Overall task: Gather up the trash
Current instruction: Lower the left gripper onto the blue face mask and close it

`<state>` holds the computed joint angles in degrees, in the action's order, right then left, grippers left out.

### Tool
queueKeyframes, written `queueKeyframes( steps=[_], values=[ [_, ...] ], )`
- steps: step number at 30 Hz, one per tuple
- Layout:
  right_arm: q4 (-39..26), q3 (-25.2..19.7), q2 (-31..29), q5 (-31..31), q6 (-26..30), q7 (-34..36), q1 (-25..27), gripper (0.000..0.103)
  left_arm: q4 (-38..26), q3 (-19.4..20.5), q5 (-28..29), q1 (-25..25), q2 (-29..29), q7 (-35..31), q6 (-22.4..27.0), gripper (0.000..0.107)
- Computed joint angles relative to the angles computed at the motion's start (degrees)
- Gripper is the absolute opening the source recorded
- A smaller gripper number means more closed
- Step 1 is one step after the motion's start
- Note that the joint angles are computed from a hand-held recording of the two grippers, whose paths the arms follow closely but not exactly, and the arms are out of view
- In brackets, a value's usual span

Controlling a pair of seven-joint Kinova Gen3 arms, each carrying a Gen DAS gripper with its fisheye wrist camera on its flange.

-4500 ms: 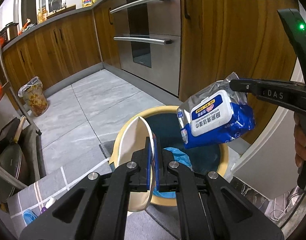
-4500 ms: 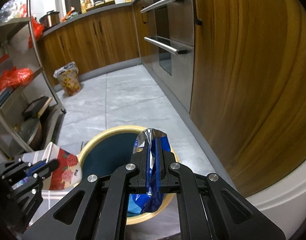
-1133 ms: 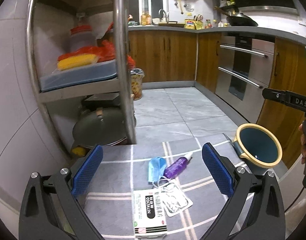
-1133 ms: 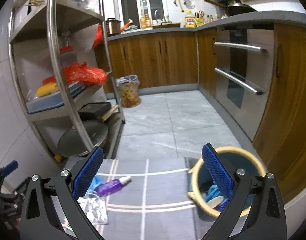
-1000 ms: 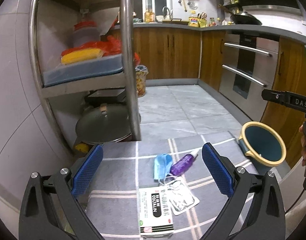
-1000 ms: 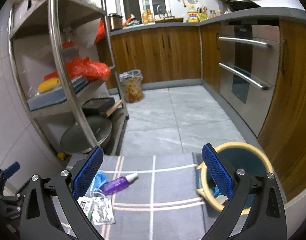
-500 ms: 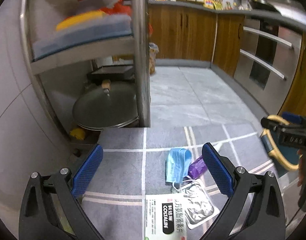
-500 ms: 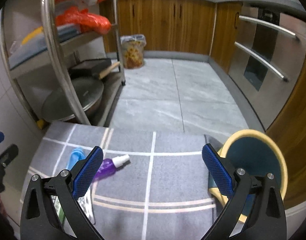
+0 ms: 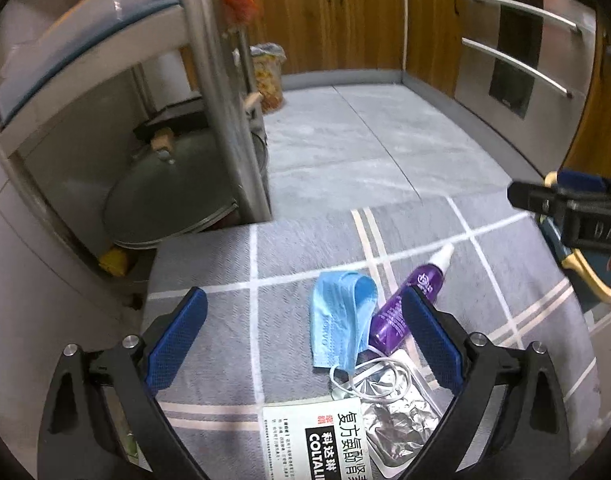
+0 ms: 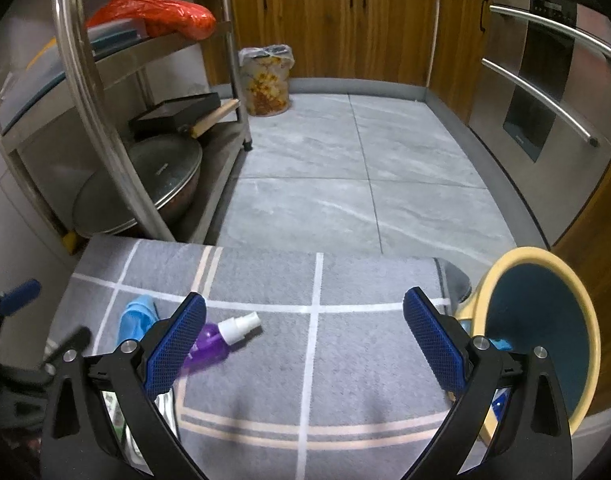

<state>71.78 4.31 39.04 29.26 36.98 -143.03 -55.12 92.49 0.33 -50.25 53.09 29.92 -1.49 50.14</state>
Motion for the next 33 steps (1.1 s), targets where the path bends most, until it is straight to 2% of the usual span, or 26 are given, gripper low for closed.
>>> queueKeyframes(
  steps=[6, 8, 9, 13, 18, 20, 27, 33],
  values=[
    [-2.29, -2.15, 1.44, -3.6, 0.65, 2.05, 2.46, 0.098, -1.41, 0.53, 3.29, -2.66, 1.21, -3.96, -2.53, 0.082],
    [-3.45, -2.89, 2.2, -5.81, 1.38, 2.42, 3.52, 0.098, -1.88, 0.73, 4.92, -3.57, 1.7, -6.29, -3.42, 0.068],
    [-3.9, -3.22, 2.51, -6.89, 1.64, 2.59, 4.04, 0.097, -2.11, 1.16, 6.33, -4.49, 2.02, -8.15, -4.06, 0.065],
    [-6.02, -5.01, 4.07, -11.35, 2.41, 3.92, 6.05, 0.094, -2.78, 1.3, 10.95, -6.1, 2.98, -13.61, -5.49, 0.04],
    [-10.24, -6.97, 6.9, -15.78, 5.59, 8.01, 7.17, 0.074, -2.89, -0.02, 13.76, -5.81, 3.27, -17.28, -6.95, 0.023],
    [-11.7, -7.82, 7.93, -17.87, 6.44, 9.31, 7.82, 0.067, -2.84, -0.39, 14.45, -5.67, 3.29, -18.41, -7.3, 0.008],
    [-16.97, -10.12, 11.57, -24.09, 9.24, 13.41, 8.88, 0.055, -0.96, -3.8, 12.39, -3.27, 1.93, -13.52, -5.99, 0.001],
    [-21.49, -9.96, 14.66, -27.08, 12.7, 14.75, 7.94, 0.052, 0.78, -2.9, 11.21, -4.7, 0.81, -11.48, -6.57, 0.001]
  ],
)
